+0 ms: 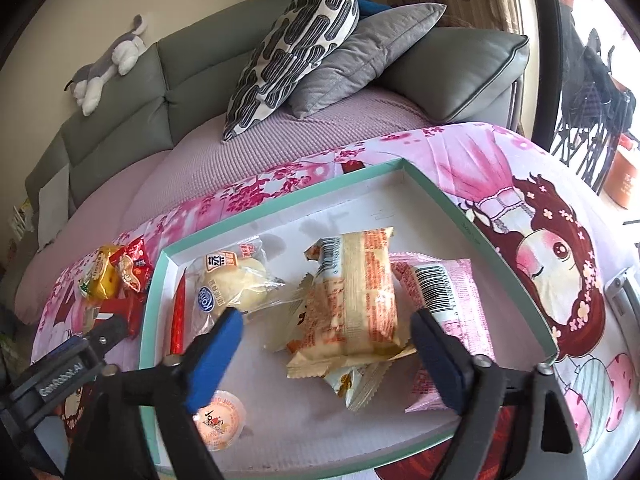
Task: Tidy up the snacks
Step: 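Open both tools to release the packets into the tray, then move both open tools from the tray back to the snack heap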
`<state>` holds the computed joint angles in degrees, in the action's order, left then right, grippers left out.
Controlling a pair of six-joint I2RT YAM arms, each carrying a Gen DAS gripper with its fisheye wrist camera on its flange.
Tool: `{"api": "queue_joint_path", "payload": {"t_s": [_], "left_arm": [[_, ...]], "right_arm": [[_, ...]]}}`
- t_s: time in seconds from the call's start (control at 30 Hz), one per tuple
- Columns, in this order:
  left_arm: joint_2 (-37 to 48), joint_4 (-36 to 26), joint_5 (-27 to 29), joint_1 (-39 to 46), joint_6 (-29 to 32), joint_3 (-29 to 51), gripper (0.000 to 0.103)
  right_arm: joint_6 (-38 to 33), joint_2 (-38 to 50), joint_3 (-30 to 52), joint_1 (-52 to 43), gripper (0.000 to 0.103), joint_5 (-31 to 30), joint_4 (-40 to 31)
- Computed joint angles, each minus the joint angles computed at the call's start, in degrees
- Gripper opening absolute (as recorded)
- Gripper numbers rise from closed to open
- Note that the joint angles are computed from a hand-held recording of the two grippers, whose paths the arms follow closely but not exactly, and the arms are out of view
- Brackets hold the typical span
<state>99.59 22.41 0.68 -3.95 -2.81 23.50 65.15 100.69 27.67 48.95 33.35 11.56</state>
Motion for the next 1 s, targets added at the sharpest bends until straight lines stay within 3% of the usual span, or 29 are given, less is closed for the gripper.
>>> {"api": "queue_joint_path", "payload": {"t_s": [0.13, 0.2, 0.33, 0.73, 1.0], "left_arm": [[1.39, 0.51, -1.23, 0.17, -0.26, 0.19, 0.093], [1.58, 1.44, -2.96, -0.22, -0.12, -0.12, 0.100], [1.86, 2.82, -5.00, -0.75, 0.66, -0.66, 0.102], [-0.58, 3.49, -3.26, -0.36, 1.77, -2.44, 0.102], [-4.46, 0.63, -1.97, 4.42, 7.98, -2.34, 0.102]], "right_arm": [[-0.07, 0.55, -0.03, 0.06, 0.099, 0.08, 0.58], [-0.01, 0.76, -0.04, 0.10, 0.103, 0.34, 0.61], [-0.36, 1.17, 0.30, 0.48, 0.103, 1.13, 0.27], [-0.31, 1.20, 0.77, 2.28, 0.103, 3.76, 0.13], [-2.48, 1.10, 4.32, 5.71, 0.103, 4.82, -0.37]]}}
